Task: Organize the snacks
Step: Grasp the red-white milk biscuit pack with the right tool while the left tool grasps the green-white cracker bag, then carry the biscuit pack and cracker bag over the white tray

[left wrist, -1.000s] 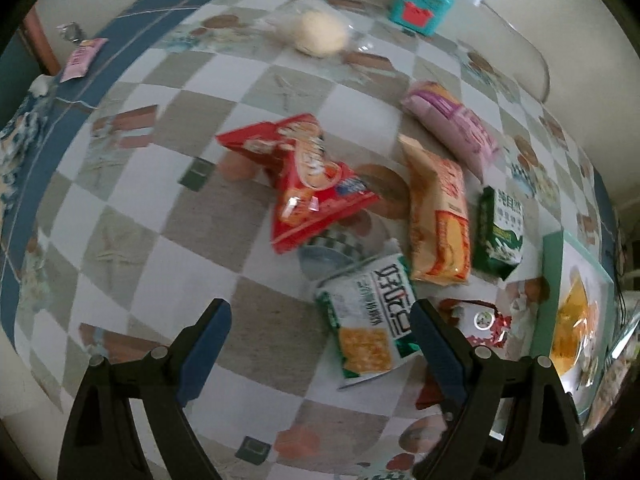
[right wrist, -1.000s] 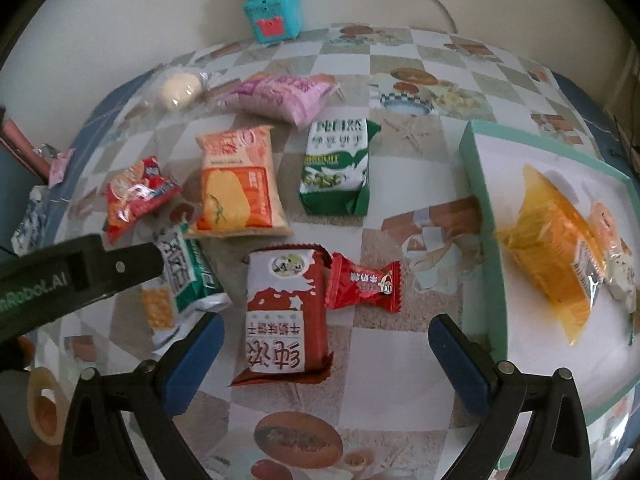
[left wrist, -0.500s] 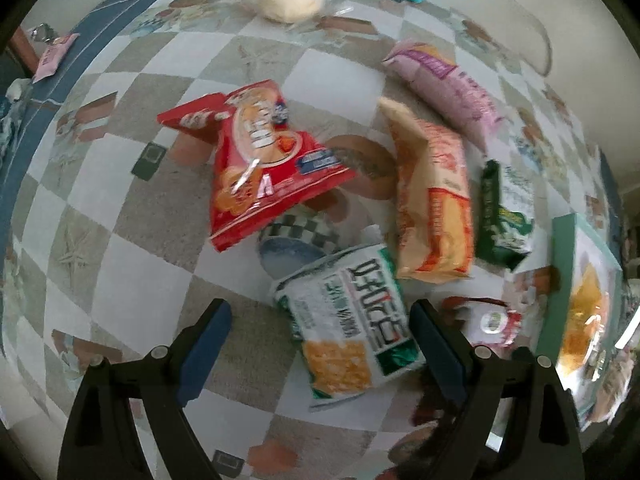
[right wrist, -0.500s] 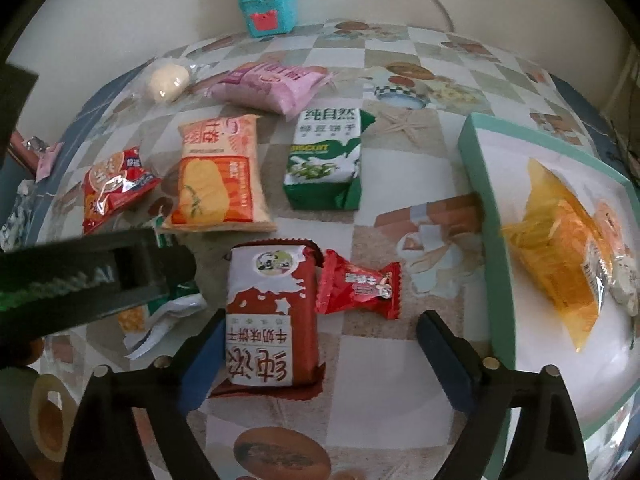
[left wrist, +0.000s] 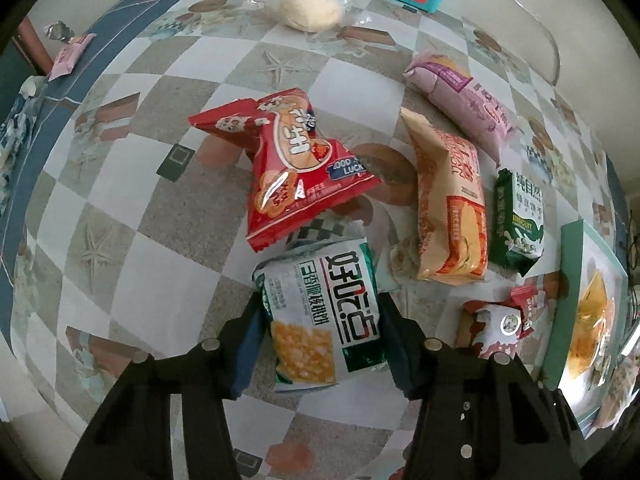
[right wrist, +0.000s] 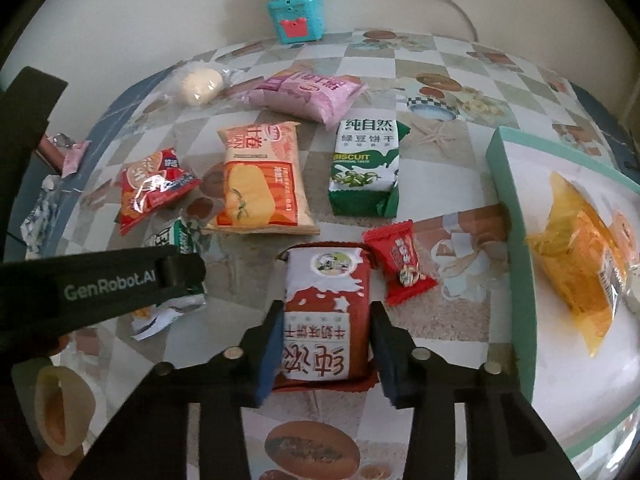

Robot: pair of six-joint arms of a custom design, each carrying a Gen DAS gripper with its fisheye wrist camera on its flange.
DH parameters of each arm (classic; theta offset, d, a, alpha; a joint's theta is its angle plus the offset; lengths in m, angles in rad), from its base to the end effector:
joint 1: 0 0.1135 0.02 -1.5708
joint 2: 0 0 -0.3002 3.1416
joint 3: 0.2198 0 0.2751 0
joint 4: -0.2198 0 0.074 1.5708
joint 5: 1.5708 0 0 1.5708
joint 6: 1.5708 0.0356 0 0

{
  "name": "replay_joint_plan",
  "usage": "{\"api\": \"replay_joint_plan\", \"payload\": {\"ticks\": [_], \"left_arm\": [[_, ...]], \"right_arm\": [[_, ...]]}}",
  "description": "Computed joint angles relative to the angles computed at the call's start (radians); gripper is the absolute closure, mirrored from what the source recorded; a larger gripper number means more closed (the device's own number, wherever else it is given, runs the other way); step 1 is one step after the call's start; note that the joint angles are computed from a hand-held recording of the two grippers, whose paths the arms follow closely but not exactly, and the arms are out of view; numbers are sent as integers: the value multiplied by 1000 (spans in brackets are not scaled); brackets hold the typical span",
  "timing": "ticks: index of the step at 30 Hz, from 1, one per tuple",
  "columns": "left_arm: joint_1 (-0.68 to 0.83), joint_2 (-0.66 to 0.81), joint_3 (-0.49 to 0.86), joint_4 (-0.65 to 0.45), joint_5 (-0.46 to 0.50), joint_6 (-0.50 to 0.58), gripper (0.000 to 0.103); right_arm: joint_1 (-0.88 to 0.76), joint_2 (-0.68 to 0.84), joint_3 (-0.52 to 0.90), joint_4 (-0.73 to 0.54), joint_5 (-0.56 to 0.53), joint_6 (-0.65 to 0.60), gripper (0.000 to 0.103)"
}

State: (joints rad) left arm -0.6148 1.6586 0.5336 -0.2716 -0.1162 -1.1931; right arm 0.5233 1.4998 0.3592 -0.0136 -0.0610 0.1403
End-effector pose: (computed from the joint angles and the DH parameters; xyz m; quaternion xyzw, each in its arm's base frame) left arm 0.1945 -0.1323 0.0885 -0.2884 0.9518 -0.0325 0.0992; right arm 0.1804 0.1066 0.0938 -0.1923 0.9589 0.0955 0.1857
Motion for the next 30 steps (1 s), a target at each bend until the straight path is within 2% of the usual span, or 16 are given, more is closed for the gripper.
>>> {"api": "replay_joint_plan", "payload": {"ticks": [7, 18, 22, 25, 30], "left_arm": [[-57, -119, -42, -80, -47, -71, 49], [-204, -289, 10, -297, -177, -179, 49], [-254, -303, 69, -359, -217, -192, 49], [-299, -295, 118, -393, -245, -195, 49], [-346, -210, 222, -389, -280, -140, 49]], "right_arm": [[-21, -90, -19, -53, -57, -7, 60], [-157, -426, -28, -287, -166, -61, 60], [-293, -512, -8, -385, -226, -145, 60], [-462, -544, 7, -443, -285, -255, 60], [-766, -475, 51, -484, -355, -435, 60]]}}
